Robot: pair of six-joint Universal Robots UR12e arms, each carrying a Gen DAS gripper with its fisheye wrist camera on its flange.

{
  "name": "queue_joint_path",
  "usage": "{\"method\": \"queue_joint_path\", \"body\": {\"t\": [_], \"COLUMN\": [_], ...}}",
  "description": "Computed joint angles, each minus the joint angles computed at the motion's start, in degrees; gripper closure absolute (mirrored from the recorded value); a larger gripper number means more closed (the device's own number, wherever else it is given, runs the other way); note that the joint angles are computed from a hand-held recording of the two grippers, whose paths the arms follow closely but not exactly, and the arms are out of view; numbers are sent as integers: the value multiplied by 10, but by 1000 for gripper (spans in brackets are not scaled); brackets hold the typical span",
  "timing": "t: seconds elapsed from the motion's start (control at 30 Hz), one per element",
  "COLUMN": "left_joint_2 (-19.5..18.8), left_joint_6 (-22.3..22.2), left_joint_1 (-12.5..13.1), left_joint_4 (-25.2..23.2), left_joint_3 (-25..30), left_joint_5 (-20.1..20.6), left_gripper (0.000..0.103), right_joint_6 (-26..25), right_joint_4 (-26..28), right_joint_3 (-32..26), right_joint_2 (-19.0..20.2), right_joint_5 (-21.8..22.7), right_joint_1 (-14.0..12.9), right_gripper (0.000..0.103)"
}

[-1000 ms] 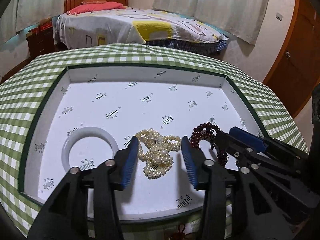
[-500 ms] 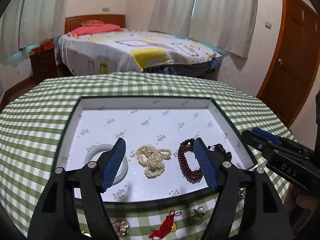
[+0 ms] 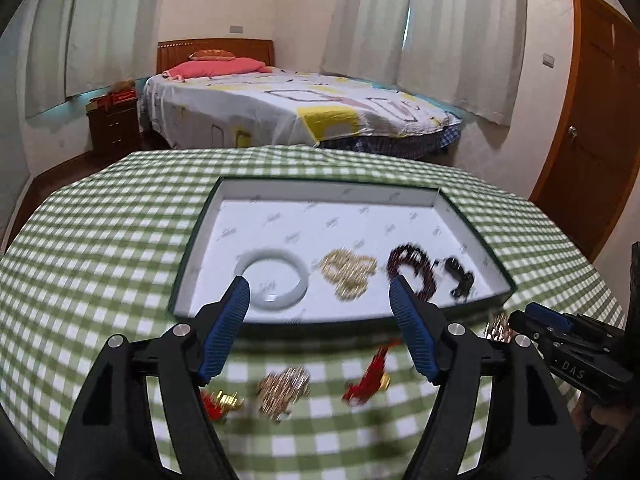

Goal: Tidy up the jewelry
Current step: 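Grasp the gold flower brooch with the right tool while the left tool grasps the red tassel charm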

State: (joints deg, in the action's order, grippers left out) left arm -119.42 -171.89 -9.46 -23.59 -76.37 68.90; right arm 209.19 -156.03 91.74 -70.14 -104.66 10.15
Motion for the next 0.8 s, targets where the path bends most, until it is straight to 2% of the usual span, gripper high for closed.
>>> {"method": "queue_joint_path", "body": {"t": [0.1,0.2,0.3,0.47,0.6,0.8], "left_joint_2": [9,16,21,20,21,18], "left_joint_6": [3,3,-1,-5,-1,-1], "left_joint_1": [4,7,10,12,11,10], "left_joint_4": [0,-5,-4,-6,-7,-16], "left_joint_3": [-17,-30,-38,-39,-40,-37], "left_joint_5": [10,16,21,23,24,28], "left_gripper": [32,32,32,32,32,32], "right_joint_6": [2,4,7,14,11,-6], "right_joint_4": [4,5,4,15,26,40], "right_joint_3": [5,8,9,8,2,-11], "right_joint_2": [0,0,-1,1,6,14], "right_joint_5": [3,0,-7,-1,6,-9], "right_joint_1": [2,3,4,-1,-2,3], "right_gripper": [68,61,58,56,49,47]}}
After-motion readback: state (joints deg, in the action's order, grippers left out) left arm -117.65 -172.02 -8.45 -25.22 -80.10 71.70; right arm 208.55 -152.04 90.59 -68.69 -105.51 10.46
